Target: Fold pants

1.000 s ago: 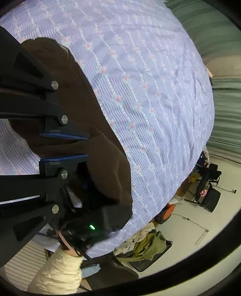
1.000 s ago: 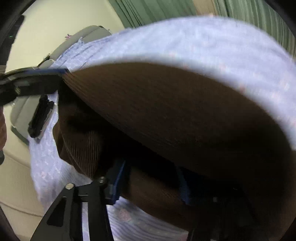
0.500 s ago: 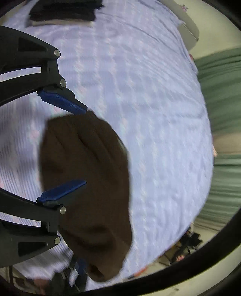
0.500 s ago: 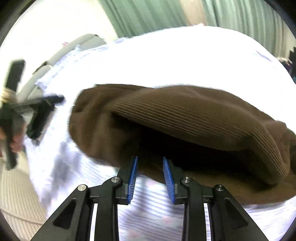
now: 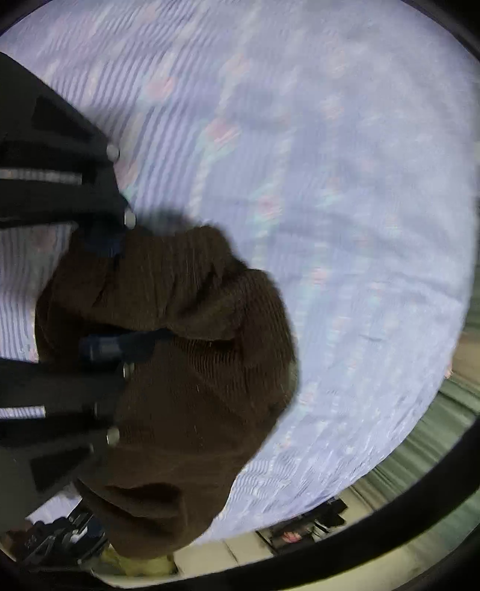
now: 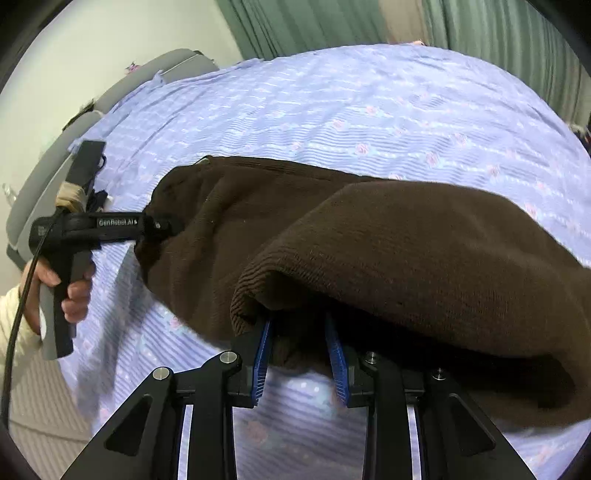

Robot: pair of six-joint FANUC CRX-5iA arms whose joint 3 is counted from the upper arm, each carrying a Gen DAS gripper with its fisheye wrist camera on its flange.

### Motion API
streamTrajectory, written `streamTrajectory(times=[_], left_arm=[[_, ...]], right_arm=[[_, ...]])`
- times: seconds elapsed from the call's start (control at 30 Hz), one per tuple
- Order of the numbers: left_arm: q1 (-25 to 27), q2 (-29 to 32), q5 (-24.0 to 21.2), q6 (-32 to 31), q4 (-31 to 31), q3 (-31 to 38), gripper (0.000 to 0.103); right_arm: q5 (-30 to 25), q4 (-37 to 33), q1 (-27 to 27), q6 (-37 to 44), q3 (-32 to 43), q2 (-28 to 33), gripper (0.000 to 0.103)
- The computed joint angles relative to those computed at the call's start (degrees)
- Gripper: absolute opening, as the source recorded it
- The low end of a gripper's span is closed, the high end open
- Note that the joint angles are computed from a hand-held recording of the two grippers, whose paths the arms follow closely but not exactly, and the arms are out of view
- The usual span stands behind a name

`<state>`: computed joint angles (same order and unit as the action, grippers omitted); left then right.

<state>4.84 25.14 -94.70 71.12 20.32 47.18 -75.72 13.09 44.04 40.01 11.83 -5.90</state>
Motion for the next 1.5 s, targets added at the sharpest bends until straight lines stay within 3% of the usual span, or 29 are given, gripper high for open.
streamTrajectory(times=[0.1, 0.23, 0.37, 0.47, 0.5, 0.53, 0.57, 0.8, 0.87, 0.9, 0.93, 0.97, 1.0, 1.07, 1.1, 1.2, 1.3, 1.4, 1.5], left_arm=[[0.0, -3.38, 6.19, -6.67, -2.53, 0.08, 0.028], [-1.46, -0.43, 3.28, -9.53, -7.95, 3.93, 0.028], [-0.22, 1.22, 0.8, -3.93, -6.21, 5.49, 0.028], [-0.4, 0.54, 1.58, -4.5, -6.55, 4.49, 0.029], [-0.61, 0.54, 1.92, -5.15, -7.07, 4.56, 0.029], [-0.74, 0.17, 1.98, -5.4, -7.41, 4.12, 0.029], [-0.84, 0.59, 1.54, -5.44, -7.66, 4.92, 0.029], [-3.09, 0.78, -1.33, -6.56, -14.32, 5.95, 0.031], [-3.97, -0.65, 0.99, -7.88, -17.23, 3.67, 0.039], [-4.72, -2.03, 2.95, -9.68, -18.96, 2.16, 0.049], [-6.01, -3.82, 5.71, -11.62, -21.83, 0.37, 0.06], [-7.52, -6.52, 9.62, -14.34, -24.94, -2.49, 0.062], [-8.13, -9.29, 13.26, -17.28, -25.4, -5.66, 0.062], [-7.95, -14.78, 18.82, -22.91, -22.28, -11.55, 0.074], [-7.5, -17.28, 20.36, -24.83, -19.45, -13.87, 0.079], [-5.92, -21.57, 19.3, -29.21, -9.45, -17.73, 0.082], [-6.63, -26.38, 20.33, -31.65, -4.19, -23.62, 0.082], [-9.43, -30.76, 22.12, -33.29, -1.41, -30.08, 0.082], [-13.8, -32.99, 23.46, -30.69, -4.96, -33.24, 0.08]], right_arm=[[-0.99, -0.24, 0.73, 0.16, -0.2, -1.1, 0.031], [-1.69, -1.99, 0.68, 3.08, 1.07, -0.05, 0.032], [-2.24, -1.44, 0.73, 6.82, 2.87, 2.56, 0.041], [1.08, -2.31, -1.55, 5.04, 1.11, 1.95, 0.043], [2.39, -4.26, -2.92, 4.62, 0.57, 1.53, 0.039], [3.02, -4.98, -3.57, 3.9, 0.11, 1.3, 0.014], [2.88, -6.25, -4.1, 3.51, 0.34, 1.39, 0.01], [-3.61, -3.49, 3.29, -9.7, -2.19, -0.77, 0.007], [-6.24, -3.8, 3.06, -11.8, -2.11, 0.15, 0.006], [-8.46, -1.41, 3.94, -13.26, -1.92, 0.38, 0.007], [-10.33, 1.22, 4.93, -14.91, -1.59, 0.4, 0.013], [-12.42, 3.64, 5.97, -16.44, -1.22, 0.17, 0.021], [-14.55, 6.4, 7.17, -18.0, -0.91, -0.26, 0.043], [-17.48, 13.2, 9.9, -22.24, -2.0, -2.35, 0.061], [-18.86, 16.48, 11.0, -24.34, -2.91, -3.62, 0.061], [-22.7, 22.09, 11.55, -28.25, -5.48, -7.04, 0.061], [-22.83, 24.48, 8.01, -27.85, -8.82, -10.75, 0.061], [-16.11, 21.8, -0.68, -20.39, -11.54, -13.36, 0.061], [-10.46, 13.32, -10.64, -13.67, -11.64, -13.04, 0.06]])
